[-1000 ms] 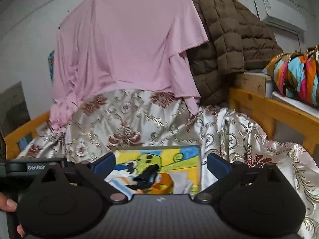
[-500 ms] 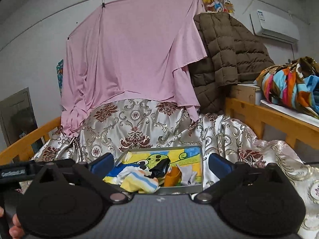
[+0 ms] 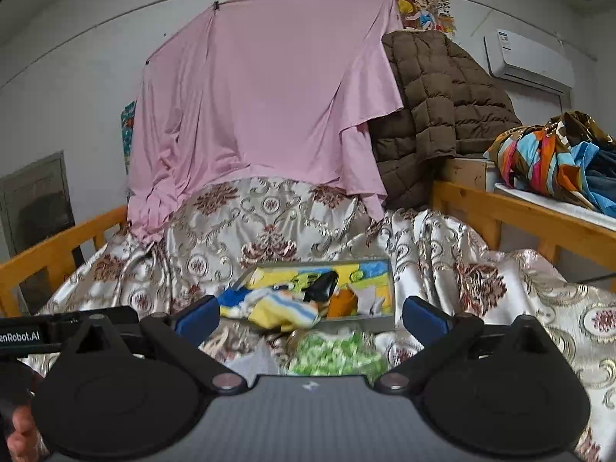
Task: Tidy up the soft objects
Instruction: 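Move both tools back over the remaining pile of items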
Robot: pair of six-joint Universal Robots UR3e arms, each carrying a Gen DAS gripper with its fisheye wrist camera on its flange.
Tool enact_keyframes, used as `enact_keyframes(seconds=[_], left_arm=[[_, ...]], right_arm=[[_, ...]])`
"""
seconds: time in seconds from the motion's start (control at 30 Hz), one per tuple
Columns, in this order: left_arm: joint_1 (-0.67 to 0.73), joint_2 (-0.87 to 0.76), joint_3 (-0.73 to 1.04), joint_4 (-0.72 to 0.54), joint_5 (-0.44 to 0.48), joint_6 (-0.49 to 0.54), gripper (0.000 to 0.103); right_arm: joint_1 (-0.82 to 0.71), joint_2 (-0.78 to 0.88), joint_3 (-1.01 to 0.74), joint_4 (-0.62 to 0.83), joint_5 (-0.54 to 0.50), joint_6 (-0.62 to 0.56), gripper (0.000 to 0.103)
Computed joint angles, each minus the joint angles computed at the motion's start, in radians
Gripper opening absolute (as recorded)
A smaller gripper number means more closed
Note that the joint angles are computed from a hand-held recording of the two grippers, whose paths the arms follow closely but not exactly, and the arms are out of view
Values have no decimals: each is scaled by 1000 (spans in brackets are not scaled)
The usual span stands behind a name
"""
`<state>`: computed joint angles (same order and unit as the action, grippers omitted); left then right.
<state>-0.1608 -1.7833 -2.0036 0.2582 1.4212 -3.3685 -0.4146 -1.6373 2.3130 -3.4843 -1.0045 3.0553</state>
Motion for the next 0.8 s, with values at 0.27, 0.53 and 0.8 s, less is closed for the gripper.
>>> enact_keyframes(seconds=[0.27,0.53,0.8], left_arm=[[16,120,-137,-166,43,-7,102],[-50,87,-79,-234,202,16,102],[-73,35,-3,-318,278,17,102]], right_arm=[[39,-41,124,3,-26,-51,103],[102,8,95,199,-76,-155,103],[148,100,8,328,-91,-198,103]])
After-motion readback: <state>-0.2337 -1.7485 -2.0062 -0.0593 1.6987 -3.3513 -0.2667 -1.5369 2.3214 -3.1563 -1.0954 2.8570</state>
